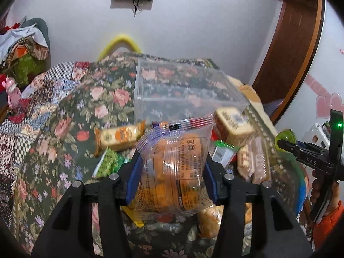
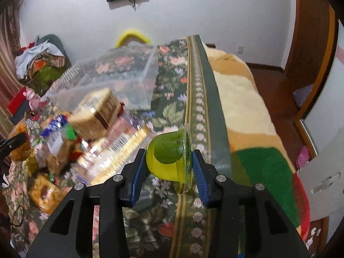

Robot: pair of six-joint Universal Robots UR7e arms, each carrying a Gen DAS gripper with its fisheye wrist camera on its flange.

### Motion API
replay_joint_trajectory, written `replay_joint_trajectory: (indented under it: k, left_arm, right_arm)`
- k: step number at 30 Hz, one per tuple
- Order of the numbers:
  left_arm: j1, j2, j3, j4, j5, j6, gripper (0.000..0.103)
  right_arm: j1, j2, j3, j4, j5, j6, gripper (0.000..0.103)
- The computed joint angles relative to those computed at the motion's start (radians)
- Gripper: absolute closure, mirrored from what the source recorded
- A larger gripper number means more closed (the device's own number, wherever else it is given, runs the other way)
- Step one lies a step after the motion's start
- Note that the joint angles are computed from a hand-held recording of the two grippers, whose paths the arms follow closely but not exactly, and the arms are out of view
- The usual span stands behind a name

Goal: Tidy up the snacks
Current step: 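Carry the orange bag and jelly cup into the clear box and release both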

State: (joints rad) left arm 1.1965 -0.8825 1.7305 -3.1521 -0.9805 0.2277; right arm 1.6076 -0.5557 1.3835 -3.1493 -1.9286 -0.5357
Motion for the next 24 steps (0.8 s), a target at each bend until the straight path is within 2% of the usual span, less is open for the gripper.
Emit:
replay_joint_trajectory:
  k: [10,16,24]
  left_arm:
    - [-0.021,0.022,-0.11,0.0,-0.011,0.063,0.052]
    - [-0.021,0.066,-0.218,0.026,-0.015,0.08,0.051]
    - [-0.011,0.149,-0.369,0.084,-0.01,0.108,0.051]
  right_arm:
    - [0.048,0.018,-0.07,-0.019,0.08,-0.059,0.064]
    - [0.071,0.05,-0.137,0.001,0.131,-0.077,0.064]
    - [0.094,0.139,-0.295,0.089,0.149,-0.086,0.064]
